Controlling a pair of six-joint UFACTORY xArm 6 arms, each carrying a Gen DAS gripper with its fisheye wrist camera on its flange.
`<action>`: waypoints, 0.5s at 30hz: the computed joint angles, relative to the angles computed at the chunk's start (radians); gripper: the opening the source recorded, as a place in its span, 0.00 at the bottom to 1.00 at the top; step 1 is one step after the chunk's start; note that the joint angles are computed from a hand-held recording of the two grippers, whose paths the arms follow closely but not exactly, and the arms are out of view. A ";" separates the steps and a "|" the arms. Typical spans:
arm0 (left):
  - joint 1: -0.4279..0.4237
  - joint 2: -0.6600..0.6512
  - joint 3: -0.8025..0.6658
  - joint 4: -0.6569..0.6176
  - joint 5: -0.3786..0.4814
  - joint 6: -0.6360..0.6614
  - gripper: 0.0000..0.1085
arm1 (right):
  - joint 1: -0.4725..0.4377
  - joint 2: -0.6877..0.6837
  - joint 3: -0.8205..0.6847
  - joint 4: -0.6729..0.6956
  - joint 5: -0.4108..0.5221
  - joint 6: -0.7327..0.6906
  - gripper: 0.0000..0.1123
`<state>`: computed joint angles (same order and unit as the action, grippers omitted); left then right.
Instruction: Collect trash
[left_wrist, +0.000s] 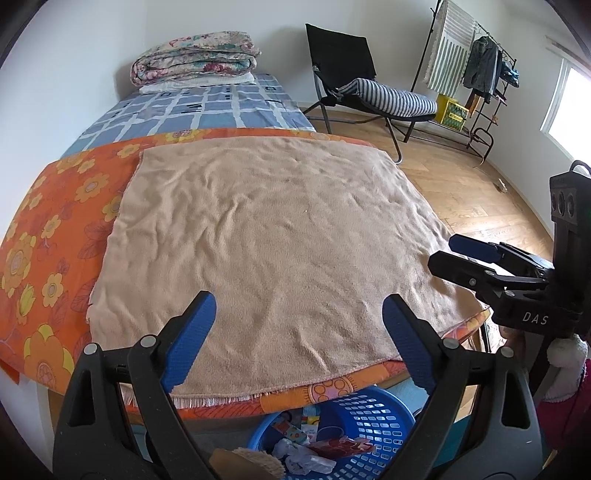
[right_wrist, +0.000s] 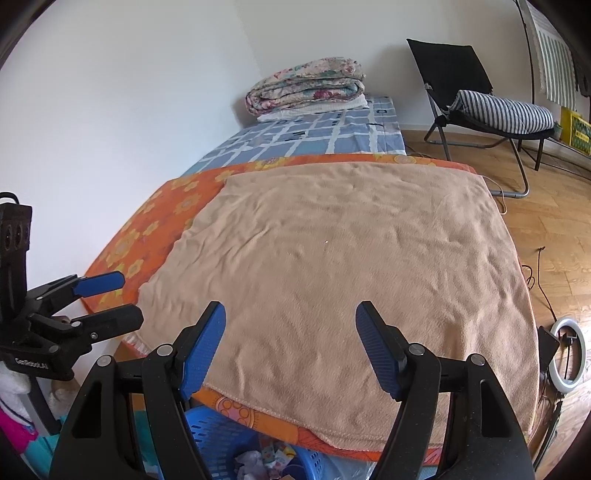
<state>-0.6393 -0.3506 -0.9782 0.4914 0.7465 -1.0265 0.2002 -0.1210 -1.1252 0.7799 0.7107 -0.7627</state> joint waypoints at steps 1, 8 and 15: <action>0.001 -0.001 0.001 -0.002 0.000 0.002 0.86 | 0.001 0.000 0.000 -0.001 -0.001 0.001 0.65; 0.005 -0.004 0.004 -0.007 0.001 0.006 0.86 | 0.002 -0.001 0.003 -0.002 -0.002 0.001 0.65; 0.007 -0.008 0.010 -0.016 0.002 0.013 0.87 | 0.003 -0.002 0.006 -0.001 0.000 -0.003 0.65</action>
